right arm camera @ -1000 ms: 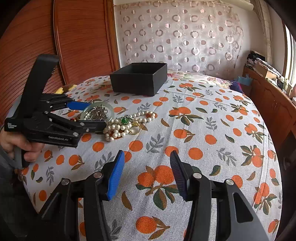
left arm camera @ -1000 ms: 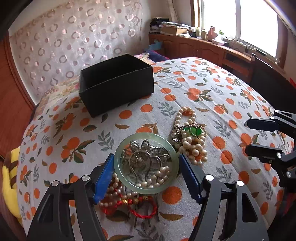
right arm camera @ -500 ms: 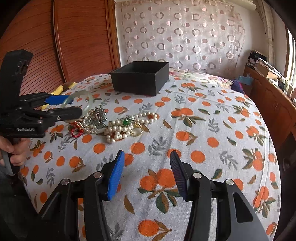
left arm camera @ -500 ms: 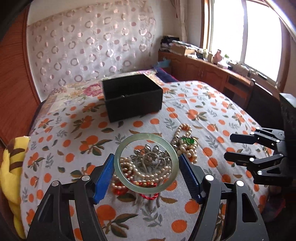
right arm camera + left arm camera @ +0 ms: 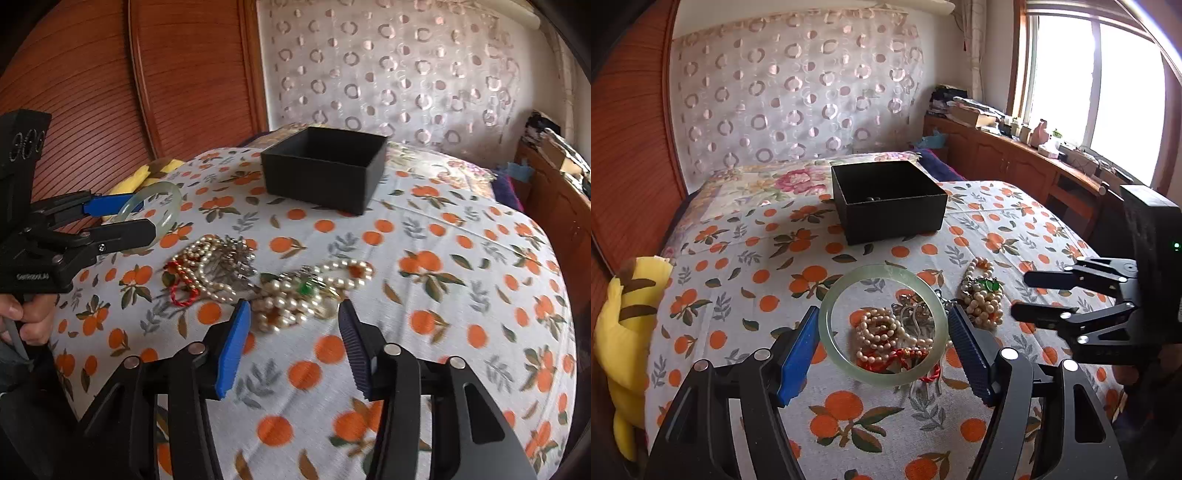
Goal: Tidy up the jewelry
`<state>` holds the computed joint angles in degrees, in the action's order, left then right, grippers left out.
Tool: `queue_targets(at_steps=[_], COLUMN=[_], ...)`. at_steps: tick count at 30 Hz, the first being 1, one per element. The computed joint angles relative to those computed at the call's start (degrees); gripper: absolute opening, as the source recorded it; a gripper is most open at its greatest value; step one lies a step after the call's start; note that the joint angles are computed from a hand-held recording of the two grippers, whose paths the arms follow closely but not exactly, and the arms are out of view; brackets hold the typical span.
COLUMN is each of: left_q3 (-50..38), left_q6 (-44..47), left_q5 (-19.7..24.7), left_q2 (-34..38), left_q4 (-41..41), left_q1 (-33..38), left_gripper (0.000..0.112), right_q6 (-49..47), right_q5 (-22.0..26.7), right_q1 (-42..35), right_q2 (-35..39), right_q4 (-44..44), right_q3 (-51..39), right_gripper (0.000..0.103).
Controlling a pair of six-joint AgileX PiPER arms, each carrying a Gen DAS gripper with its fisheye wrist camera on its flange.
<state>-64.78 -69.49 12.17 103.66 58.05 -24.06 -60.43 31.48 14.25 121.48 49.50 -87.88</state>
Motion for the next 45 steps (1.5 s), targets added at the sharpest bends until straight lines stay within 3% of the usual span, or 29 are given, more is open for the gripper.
queue_targets(at_steps=[8,12,17,18,19,20,30,34,38,45], left_q3=[0.5,0.7,0.6,0.6,0.7,0.7,0.7,0.8,0.4,-1.6], left_q6=[-0.7,-0.9,-1.1,-1.1,-1.5,-1.7,-1.7,-5.9,-9.7,-8.9], left_q5=[-0.5,-0.8,-0.7,-0.7,-0.8,-0.9,-0.6,0.2,0.8,0.9], left_q2=[-0.2,-0.3,-0.2,-0.2,-0.3,-0.3,-0.3,-0.5,-0.7,-0.5], left_q4=[0.7,0.9,1.0,1.1,1.4,1.6,1.3,5.1,8.4,8.1], left_q1=[0.3,0.3,0.3,0.3,0.3,0.3,0.0,-1.1,-1.7,-0.8], left_gripper=[0.067,0.067,0.067,0.067,0.067,0.067,0.067,0.067,0.067,0.067], right_q6=[13.9,14.7,9.1,7.5,7.7,7.2,1.4,0.2,0.2,2.8], right_q5=[1.3,2.9,1.3,0.8,0.5,1.0,1.3,0.9,1.1,1.9], right_q1=[3.4,3.2,2.0,1.5,1.3,1.0,-1.3,-1.7,-2.3,-2.8], right_q2=[5.9,7.3,4.9,4.2,4.0,3.9,1.1,-1.2,-2.6,-3.0], right_q4=[-14.5,-15.4,-9.6,-7.7,-7.6,-7.0,-2.1,-1.0,-0.9,-3.3], right_q3=[-9.3,-11.2,-6.9,-6.0,-6.0,-6.1,-4.1,-4.5,-6.4,-12.1], right_gripper=[0.051,0.051,0.034,0.027,0.012,0.009,0.008,0.008,0.008,0.008])
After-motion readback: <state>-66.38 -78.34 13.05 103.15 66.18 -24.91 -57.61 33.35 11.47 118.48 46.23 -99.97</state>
